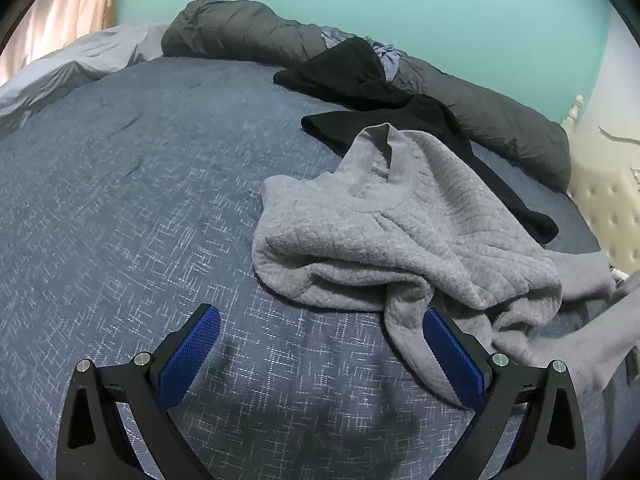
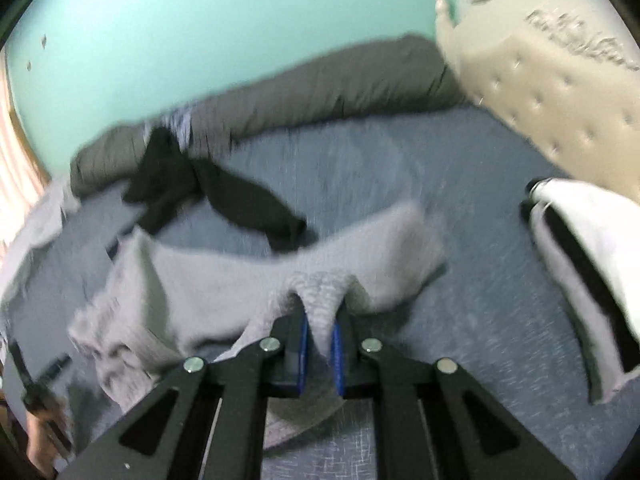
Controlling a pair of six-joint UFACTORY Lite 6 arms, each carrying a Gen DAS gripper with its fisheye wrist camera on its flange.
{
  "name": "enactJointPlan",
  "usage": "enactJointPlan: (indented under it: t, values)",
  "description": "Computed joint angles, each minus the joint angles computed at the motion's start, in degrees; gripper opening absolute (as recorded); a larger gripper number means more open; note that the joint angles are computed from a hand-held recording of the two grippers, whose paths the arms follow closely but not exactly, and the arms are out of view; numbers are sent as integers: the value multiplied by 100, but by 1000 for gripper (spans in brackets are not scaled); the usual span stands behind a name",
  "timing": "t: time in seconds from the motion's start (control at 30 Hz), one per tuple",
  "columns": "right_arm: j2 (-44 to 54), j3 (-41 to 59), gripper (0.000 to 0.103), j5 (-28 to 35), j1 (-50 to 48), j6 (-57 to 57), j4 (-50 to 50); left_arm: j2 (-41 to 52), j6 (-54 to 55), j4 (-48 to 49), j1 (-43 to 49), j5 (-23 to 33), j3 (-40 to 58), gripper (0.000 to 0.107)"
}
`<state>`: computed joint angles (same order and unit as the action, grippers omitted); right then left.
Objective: Fold clothes
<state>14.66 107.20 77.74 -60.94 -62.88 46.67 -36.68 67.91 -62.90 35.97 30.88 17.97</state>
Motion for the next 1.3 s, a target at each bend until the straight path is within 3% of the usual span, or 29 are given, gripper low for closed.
enactJointPlan:
  t: [0.13,0.2,0.33,0.5,0.67,0.77,0.83,0.87,1.07,1.2,1.3]
  values:
    - [-163,449,9,645,-318,-54,-126,-135,-77,100,66,98,-7,103]
    - [-358,172,9,516,-105,9,-452,-170,-123,142,74,116,-12,103]
    - [-1186,-1465,9,-360,488,-61,-1208,-262,-136,184,153,190,-39,103]
    - [-1532,-3080,12,-1108,1219,202,-1644,-225,-93,143,149,182,-36,103]
    - [-1754,-4037,13,-1103,1585,-60,-1489,-143,-89,96,-3,80,-12,103]
    - [-1887,-4363,27,-806,1810,-301,-1455,-151,-125,113,-67,36,-29,103]
    - [-1967,-4457,43,-490,1736,-573,-1297,-171,-167,146,-108,8,-45,103]
    - [-2007,-4473,46,-310,1633,-730,-1192,-180,-184,157,-117,2,-48,103]
    - [-1661,-3903,48,192,839,-1042,-937,-191,-240,188,-146,-20,-51,103]
    - [-1158,-3248,48,-26,223,-930,-557,-212,-294,224,-183,-45,-61,103]
    - [-646,-2763,49,-713,222,-422,-668,-210,-294,228,-188,-57,-62,103]
